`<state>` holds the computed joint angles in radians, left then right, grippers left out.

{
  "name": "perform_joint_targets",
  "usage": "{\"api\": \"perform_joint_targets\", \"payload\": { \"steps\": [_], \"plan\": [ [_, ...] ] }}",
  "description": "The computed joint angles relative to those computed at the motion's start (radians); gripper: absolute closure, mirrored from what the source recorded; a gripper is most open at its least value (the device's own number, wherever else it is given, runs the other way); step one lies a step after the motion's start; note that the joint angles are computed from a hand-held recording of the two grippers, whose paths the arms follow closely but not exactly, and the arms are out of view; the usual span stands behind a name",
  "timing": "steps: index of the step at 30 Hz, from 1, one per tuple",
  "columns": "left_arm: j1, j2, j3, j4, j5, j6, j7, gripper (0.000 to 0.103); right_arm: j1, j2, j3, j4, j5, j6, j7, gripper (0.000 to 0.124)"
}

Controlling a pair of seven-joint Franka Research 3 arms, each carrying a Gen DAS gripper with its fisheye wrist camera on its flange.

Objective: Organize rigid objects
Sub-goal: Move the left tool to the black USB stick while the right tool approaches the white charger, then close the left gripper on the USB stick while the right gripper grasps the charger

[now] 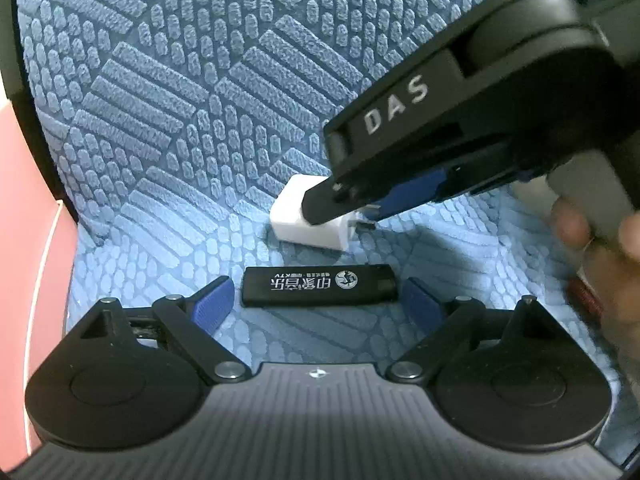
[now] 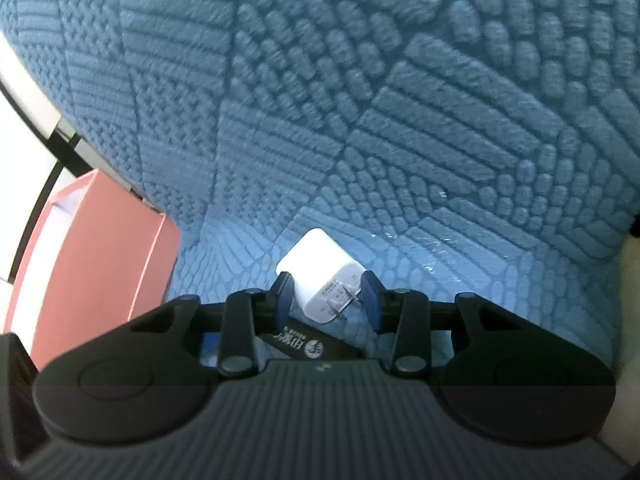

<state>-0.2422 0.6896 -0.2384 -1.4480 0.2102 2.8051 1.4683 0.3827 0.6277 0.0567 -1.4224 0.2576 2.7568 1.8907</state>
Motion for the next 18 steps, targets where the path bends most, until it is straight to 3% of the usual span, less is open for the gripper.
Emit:
{"api": "perform_joint_targets", "payload": {
  "steps": [6,9,13,18],
  "plan": [
    [-0.020,0.008,0.024,0.008,0.025,0.010,-0.028,0.011,-0.024,-0.037,0.009,-0.064,0.030,0.022,-0.006,0.082],
    [-0.017,0.008,0.022,0.006,0.030,0.016,-0.028,0.017,-0.023,-0.057,0.000,-0.098,0.026,0.053,-0.009,0.082],
    [-0.006,0.008,0.008,0.018,0.020,-0.011,-0.017,0.018,-0.066,-0.083,0.058,-0.158,0.083,0.133,-0.092,0.078],
    [0.019,-0.007,-0.011,0.009,-0.002,-0.030,0.014,0.018,-0.014,-0.052,0.005,-0.118,0.026,0.140,-0.098,0.063]
  ]
}}
